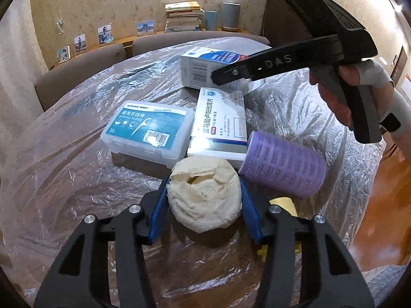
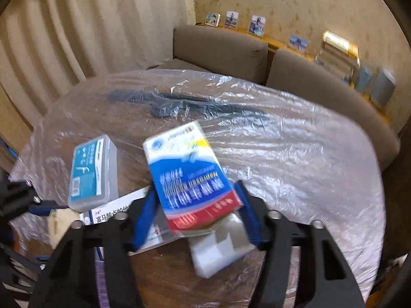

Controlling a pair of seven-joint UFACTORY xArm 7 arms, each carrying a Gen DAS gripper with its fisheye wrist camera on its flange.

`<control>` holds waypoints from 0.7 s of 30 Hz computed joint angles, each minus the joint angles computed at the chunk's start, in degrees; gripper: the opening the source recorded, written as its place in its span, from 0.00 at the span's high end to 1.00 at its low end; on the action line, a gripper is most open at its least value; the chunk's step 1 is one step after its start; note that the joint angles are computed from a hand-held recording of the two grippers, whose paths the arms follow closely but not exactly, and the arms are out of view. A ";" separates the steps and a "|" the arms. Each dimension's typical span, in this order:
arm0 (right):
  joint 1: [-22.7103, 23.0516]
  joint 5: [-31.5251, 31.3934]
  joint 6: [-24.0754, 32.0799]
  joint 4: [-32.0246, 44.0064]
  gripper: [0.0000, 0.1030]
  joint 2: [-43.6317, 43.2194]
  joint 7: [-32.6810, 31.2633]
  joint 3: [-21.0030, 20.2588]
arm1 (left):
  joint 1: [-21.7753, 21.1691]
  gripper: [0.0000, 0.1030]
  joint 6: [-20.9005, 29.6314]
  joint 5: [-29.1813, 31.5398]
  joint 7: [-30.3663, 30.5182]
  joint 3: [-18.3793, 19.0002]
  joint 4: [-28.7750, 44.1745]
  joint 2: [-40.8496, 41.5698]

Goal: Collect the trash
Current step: 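Grasp the round beige sponge with the left tool while the right tool grasps the blue-white medicine box, then carry the sponge with the left tool while the right tool carries the medicine box over the bucket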

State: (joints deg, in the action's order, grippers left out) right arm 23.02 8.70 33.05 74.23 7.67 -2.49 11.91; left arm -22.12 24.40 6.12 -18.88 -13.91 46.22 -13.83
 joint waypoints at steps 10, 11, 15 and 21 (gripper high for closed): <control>-1.19 6.24 -5.88 -10.57 0.54 -9.34 -0.23 -0.69 | 2.40 0.49 0.42 3.51 -9.58 -2.27 -3.92 -6.17; -1.22 7.04 -6.29 -11.61 0.54 -10.40 -0.50 -0.98 | 2.82 0.49 0.44 3.82 -10.91 -2.57 -4.50 -7.11; -0.62 11.61 -7.55 -17.28 0.54 -16.10 -1.36 -2.12 | 3.34 0.49 0.41 3.29 -13.99 -2.69 -6.14 -9.73; 1.51 14.09 -9.51 -25.57 0.54 -24.58 -0.25 -3.27 | 4.12 0.49 1.64 3.75 -18.75 -4.36 -7.57 -13.09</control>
State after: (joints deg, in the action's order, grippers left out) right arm 24.53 22.79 23.53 48.67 -16.91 -2.74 8.64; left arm -18.00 26.04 9.87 -37.64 -18.27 38.65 -26.92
